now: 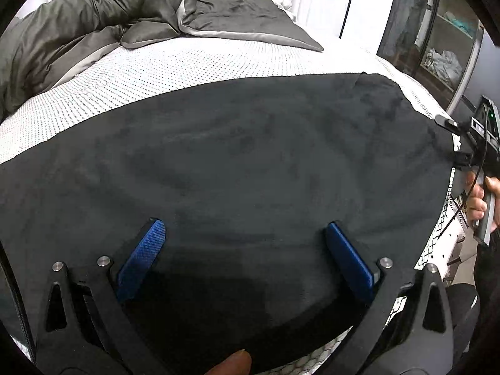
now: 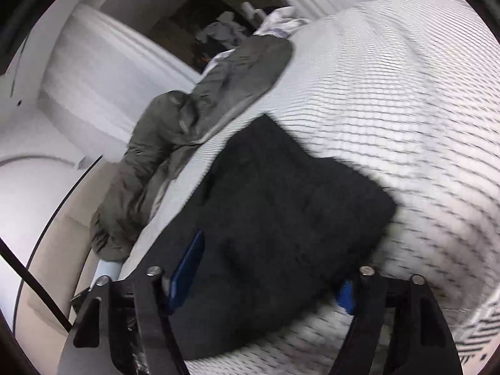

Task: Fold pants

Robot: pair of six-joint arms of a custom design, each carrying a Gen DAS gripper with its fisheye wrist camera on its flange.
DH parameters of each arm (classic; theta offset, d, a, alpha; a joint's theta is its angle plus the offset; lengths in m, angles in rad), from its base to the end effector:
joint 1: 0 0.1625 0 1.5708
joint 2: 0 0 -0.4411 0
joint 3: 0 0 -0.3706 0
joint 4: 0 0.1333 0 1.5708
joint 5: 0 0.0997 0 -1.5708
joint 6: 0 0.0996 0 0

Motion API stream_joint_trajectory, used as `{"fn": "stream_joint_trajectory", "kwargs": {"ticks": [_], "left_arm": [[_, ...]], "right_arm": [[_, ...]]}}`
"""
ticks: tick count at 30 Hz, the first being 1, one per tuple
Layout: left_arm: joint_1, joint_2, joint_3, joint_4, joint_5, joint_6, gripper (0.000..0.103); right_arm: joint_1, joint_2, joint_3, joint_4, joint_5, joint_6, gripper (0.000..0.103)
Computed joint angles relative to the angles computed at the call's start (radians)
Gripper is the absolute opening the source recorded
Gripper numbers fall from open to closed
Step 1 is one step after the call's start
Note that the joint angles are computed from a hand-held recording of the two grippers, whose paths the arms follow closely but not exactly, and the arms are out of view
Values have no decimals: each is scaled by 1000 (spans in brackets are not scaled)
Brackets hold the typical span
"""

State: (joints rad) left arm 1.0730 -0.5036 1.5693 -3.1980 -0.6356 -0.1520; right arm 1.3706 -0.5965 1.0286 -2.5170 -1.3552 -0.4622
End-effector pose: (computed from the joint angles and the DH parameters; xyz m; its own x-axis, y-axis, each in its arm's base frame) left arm -0.1379 -0.7007 0.0541 -0.7790 -0.2045 -0.5927 0.2896 0.7211 -0.6295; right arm -0.0148 -0.8502 0.2194 -0.9528 -0.2989 0.0526 -0.2812 0.8045 -0.5232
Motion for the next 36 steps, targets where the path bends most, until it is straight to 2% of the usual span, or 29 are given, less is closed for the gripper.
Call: {"fn": "stream_joint_trajectory", "kwargs": {"ticks": [1, 2, 4, 6, 10, 14, 18, 19, 21, 22, 24, 25, 26, 28, 30, 31, 32, 34, 36], "left_arm": [[3, -4, 7, -8, -6, -3, 102], [4, -10, 15, -13, -10, -9, 102], [4, -31, 47, -43, -18, -20, 102], [0, -57, 89, -96, -9, -25, 102], [-10, -110, 187, -231, 75, -45, 102], [-14, -189, 319, -347, 178, -111, 102], [-23, -267, 475, -536, 304, -166, 102], [-23, -280, 504, -569, 332, -179, 102], [-18, -314, 562, -586, 377, -237, 102], [-14, -335, 591, -575, 396, -274, 102], [-11, -355, 621, -543, 429, -314, 102], [-13, -359, 632, -540, 446, -328, 102], [-14, -357, 635, -563, 426, -300, 102], [-15, -352, 616, -569, 366, -226, 102], [-17, -320, 570, -588, 323, -135, 102], [-14, -318, 558, -546, 289, -122, 102], [-9, -316, 541, -462, 263, -131, 102], [-3, -300, 503, -295, 266, -190, 102], [6, -300, 485, -148, 275, -277, 102]], "right_arm": [[14, 9, 0, -17, -11, -21, 55], [23, 1, 19, -40, -40, -34, 27], [54, 12, 30, -105, -107, -28, 22], [67, -15, 87, -172, -96, -40, 20], [141, -29, 148, -234, -76, -107, 18], [242, -20, 202, -208, -54, -232, 18], [347, 72, 162, -78, -34, -389, 18], [376, 106, 139, 1, -50, -452, 22], [412, 168, 78, 172, -109, -558, 50], [425, 204, 44, 236, -159, -599, 71], [447, 262, 27, 249, -311, -634, 73], [454, 282, 31, 235, -411, -640, 73], [457, 283, 47, 214, -469, -649, 73], [444, 242, 125, 129, -490, -707, 73], [420, 189, 189, 64, -480, -709, 77], [403, 165, 213, 41, -471, -693, 81], [382, 138, 242, 13, -468, -676, 81], [343, 87, 303, -48, -490, -653, 81], [306, 23, 371, -65, -480, -643, 81]]}}
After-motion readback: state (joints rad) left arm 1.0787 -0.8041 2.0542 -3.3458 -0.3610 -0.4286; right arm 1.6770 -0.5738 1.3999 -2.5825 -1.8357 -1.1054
